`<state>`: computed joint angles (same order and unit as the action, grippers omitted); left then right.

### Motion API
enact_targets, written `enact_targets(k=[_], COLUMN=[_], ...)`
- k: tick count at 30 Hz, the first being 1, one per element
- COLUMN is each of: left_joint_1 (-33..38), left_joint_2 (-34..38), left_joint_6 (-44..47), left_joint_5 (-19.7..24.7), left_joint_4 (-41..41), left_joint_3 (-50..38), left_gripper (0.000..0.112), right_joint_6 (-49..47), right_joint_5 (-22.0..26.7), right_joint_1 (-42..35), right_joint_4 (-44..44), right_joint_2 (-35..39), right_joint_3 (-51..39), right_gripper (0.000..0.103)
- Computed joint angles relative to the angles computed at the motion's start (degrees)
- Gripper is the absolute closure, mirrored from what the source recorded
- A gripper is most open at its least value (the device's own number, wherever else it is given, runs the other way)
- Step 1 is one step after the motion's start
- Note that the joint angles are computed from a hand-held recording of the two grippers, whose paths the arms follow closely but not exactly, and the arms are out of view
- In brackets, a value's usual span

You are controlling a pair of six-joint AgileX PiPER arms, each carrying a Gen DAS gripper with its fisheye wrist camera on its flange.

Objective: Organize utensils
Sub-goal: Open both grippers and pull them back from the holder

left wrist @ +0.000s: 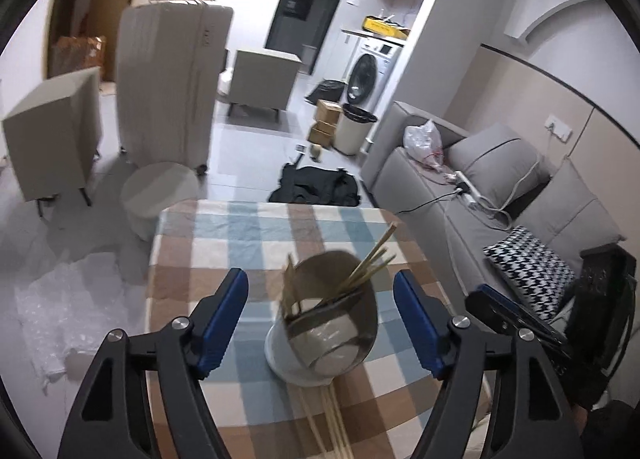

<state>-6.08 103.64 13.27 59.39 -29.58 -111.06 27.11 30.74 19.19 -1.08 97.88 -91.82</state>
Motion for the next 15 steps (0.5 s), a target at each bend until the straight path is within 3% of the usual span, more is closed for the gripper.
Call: enact_targets(k=[7,15], left_joint_1=[-4.10,-8.32], left_joint_2=[-6.73,-10.98], left_joint_6=[-7.16,-13.64], left_joint_5=[-6.23,-10.79], left_joint_4=[10.81,20.87], left_joint_3=[13.05,22.81], left_gripper=[0.040,0.030], right_joint_6=[1.37,2.33], right_joint_5=[0.65,2.28], right_joint_1=[1.69,4.37], right_joint_4=[0.24,0.32], right_joint_2=[-4.43,-6.60], right_joint_3=[7.38,12.83], right_gripper=[0.013,0.012])
